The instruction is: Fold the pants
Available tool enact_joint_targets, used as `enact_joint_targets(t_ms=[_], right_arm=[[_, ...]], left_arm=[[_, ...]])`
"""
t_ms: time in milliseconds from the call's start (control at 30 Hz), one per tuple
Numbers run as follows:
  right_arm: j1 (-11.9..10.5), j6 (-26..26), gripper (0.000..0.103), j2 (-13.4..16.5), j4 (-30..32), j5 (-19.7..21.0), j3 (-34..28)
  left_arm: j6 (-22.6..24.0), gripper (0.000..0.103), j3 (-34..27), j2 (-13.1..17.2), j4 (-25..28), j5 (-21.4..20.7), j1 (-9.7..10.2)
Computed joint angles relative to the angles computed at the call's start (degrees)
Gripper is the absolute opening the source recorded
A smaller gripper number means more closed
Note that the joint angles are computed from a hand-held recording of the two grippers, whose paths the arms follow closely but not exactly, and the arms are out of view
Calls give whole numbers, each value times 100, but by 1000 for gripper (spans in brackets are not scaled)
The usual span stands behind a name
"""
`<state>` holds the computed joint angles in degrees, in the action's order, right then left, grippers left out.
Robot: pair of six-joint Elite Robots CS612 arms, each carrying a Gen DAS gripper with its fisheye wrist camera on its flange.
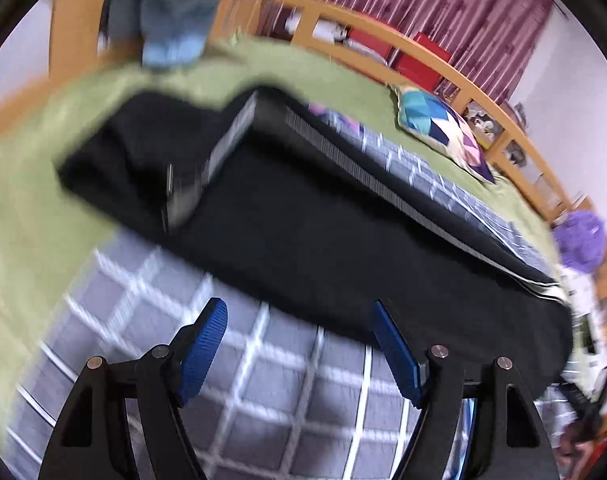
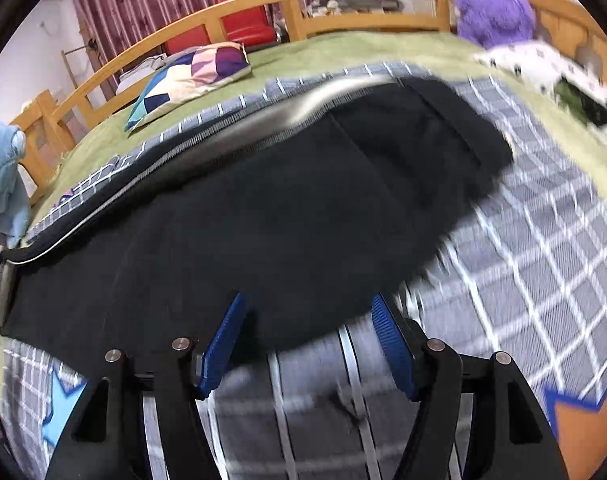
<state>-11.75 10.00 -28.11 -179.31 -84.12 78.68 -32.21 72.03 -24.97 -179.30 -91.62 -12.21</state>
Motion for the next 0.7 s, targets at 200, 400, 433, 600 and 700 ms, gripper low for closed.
enact_joint_targets(t_ms=[200,400,433,600,700], right_arm=[[-207,611,69,98,-322,664,107],[-279,1195,69,396,-282,801,-453],[-291,1284,69,457,-240,803,-577],[-338,1882,33,735,-35,743,-1163],[-368,2074,13,708,-60,793,-1179]], left_arm=[[-638,73,-421,401,-316,-551,159],[-1241,72,-1185,848,-362,-764,329],[-1255,71,-1289,896,-334,-730,340],[-1558,38,-1883,1100,243,-590,405],[-1381,11,-1953,1057,448,-622,445]])
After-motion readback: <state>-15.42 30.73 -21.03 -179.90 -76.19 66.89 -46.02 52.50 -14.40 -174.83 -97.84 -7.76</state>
